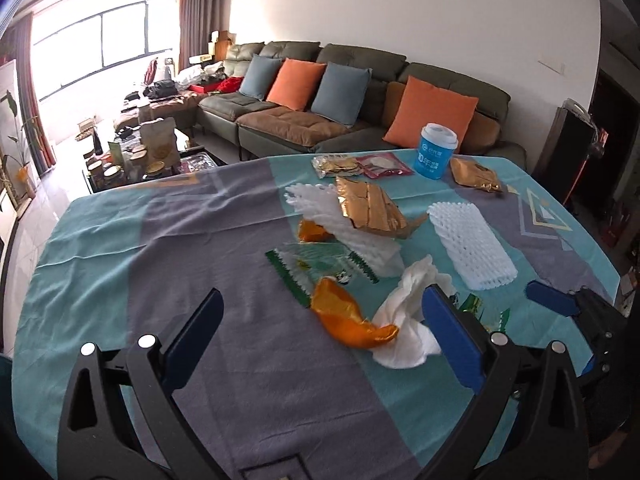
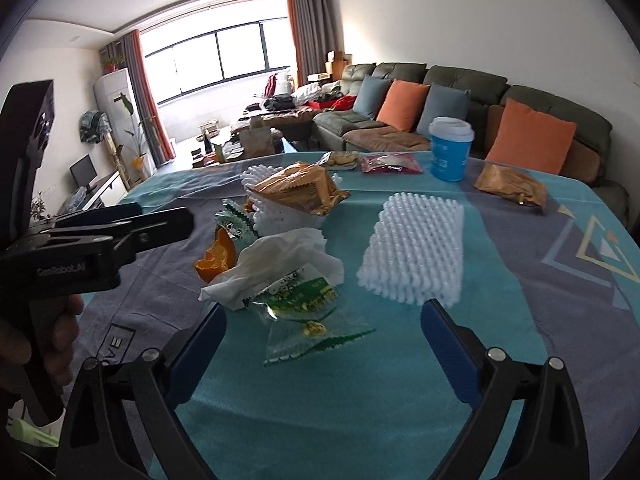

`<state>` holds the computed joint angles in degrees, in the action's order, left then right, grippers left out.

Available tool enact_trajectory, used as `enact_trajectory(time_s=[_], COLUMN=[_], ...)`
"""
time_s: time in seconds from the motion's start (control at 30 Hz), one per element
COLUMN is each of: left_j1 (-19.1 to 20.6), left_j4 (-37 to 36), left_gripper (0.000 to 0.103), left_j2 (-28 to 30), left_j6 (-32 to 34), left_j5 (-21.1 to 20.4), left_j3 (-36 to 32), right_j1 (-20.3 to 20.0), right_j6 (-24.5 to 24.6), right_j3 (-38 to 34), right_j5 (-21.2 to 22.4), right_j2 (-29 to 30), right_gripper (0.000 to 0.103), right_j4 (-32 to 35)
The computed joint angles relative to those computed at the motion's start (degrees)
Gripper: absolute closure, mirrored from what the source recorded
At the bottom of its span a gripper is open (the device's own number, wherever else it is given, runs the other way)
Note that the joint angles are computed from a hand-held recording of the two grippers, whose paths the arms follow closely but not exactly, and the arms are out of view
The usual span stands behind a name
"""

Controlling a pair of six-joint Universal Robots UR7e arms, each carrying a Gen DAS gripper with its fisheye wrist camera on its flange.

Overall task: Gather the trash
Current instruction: 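Move both tools back over the table toward the remaining trash, then grasp the orange peel with the left tool while the right tool grasps the green wrapper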

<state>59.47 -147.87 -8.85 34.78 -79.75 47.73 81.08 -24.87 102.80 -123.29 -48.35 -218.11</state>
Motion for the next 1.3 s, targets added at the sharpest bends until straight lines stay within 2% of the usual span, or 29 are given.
enact_trajectory(time_s=[0.13,0.33,0.47,0.73,0.77,0.97,1.03,1.17,1.27,1.3], left_j1=[0.0,0.4,0.8,1.9,2.2,2.3,2.3,2.4,2.1,2.0], left_j4=[2.8,10.7,14.7,23.1,24.1,24.9,24.9,25.3,23.8,22.8], left_gripper=[0.005,0.005,0.005,0.006,0.010,0.015,0.023,0.029,0.045,0.046], left_j2=[2.1,6.0,7.5,11.5,12.1,12.6,12.5,12.7,11.9,11.5], left_j6=[0.3,-2.2,-3.7,-9.8,-11.1,-11.5,-12.1,-14.3,-15.4,-15.2], left_j5=[0.3,0.5,0.4,-0.8,-1.2,-1.8,-2.1,-2.9,-2.4,-1.8], left_j3=[-3.3,-11.1,-14.1,-23.1,-24.6,-25.6,-25.5,-25.8,-23.7,-22.7], right_j1=[-0.3,-0.9,-1.1,-1.3,-1.3,-1.3,-1.2,-1.3,-1.4,-1.4], right_j6=[0.4,2.2,2.5,3.2,3.2,3.1,2.9,2.9,2.9,2.8], right_j3=[-1.1,-1.6,-2.2,-1.6,-1.4,-1.1,-0.9,-0.5,-0.3,-0.2], right_j5=[-0.3,0.6,0.8,1.7,1.9,2.3,2.3,2.6,2.7,2.8], right_j2=[0.1,-0.6,-0.8,-1.4,-1.4,-1.6,-1.6,-1.8,-1.9,-2.0], right_gripper=[0.019,0.031,0.045,0.057,0.060,0.066,0.067,0.068,0.068,0.068], right_j4=[2.8,7.2,9.6,11.4,11.6,11.7,11.5,11.1,10.8,10.6])
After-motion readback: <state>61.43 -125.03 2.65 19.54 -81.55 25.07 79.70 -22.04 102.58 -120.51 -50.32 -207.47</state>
